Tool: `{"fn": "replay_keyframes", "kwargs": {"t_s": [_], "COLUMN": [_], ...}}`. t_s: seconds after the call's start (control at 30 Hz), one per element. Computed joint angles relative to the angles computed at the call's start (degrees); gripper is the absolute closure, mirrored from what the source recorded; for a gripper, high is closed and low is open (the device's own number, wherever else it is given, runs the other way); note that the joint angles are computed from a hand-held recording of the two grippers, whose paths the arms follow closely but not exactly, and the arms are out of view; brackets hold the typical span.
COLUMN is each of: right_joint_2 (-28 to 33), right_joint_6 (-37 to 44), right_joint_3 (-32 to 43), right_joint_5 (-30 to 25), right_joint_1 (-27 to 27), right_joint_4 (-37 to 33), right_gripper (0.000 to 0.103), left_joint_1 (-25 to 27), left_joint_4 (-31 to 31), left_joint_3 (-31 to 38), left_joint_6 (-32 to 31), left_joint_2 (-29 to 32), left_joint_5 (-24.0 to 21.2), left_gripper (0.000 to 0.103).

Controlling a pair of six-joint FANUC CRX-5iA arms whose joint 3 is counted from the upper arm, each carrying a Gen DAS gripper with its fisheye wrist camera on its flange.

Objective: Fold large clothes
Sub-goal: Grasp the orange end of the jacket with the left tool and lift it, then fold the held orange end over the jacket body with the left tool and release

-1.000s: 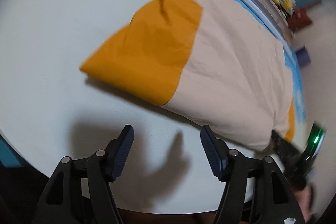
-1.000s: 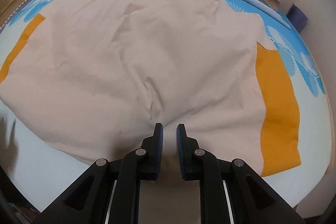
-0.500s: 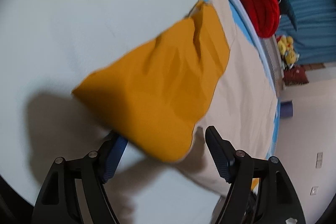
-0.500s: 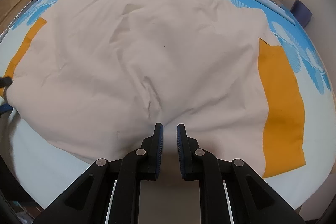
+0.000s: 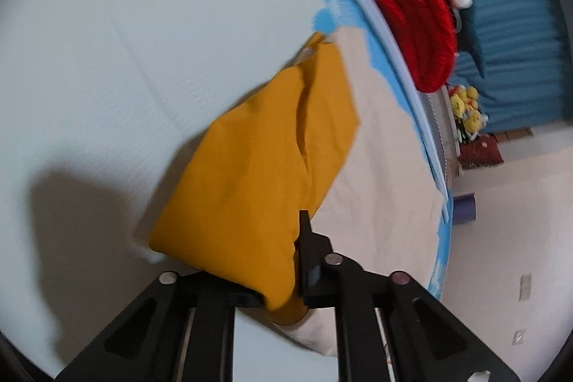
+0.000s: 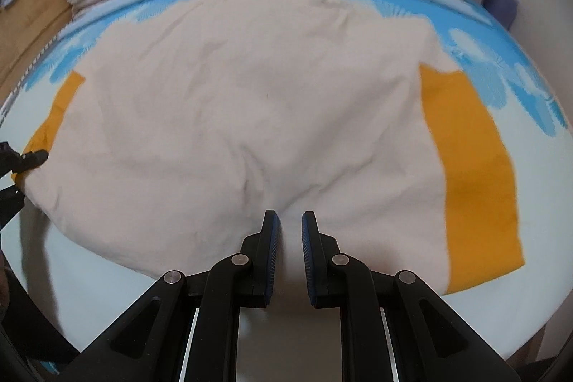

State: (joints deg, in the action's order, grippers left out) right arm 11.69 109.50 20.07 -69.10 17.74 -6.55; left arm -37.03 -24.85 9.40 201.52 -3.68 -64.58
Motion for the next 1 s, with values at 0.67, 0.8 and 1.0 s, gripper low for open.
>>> {"fn": "replay_keyframes", "kwargs": {"t_s": [0.67, 0.8, 1.0], "right_joint_2": [1.63, 0.89, 1.16], "right_joint_6": [0.96, 10.93, 14.39], "right_joint_3": [5.83, 11.53, 16.50], "right_joint_5": [-10.70, -8.61, -5.50], "right_joint_1": [6.76, 1.94, -8.03], "right_joint_4": [-1.59, -4.88, -12.03], "right_gripper": [0.088, 0.083, 0.056], "left_joint_1": [-12.28, -12.78, -12.38], "left_joint_4": [-16.31, -17.30, -14.04], "left_joint_3": [36.34, 41.82, 60.62], "left_joint_6": [-30.03, -35.96, -51.15], "left_joint_2": [14.92, 19.11, 33.24], "left_joint_5": [-34.96, -33.08, -31.40], "left_gripper": [0.099, 0.100, 0.100]}}
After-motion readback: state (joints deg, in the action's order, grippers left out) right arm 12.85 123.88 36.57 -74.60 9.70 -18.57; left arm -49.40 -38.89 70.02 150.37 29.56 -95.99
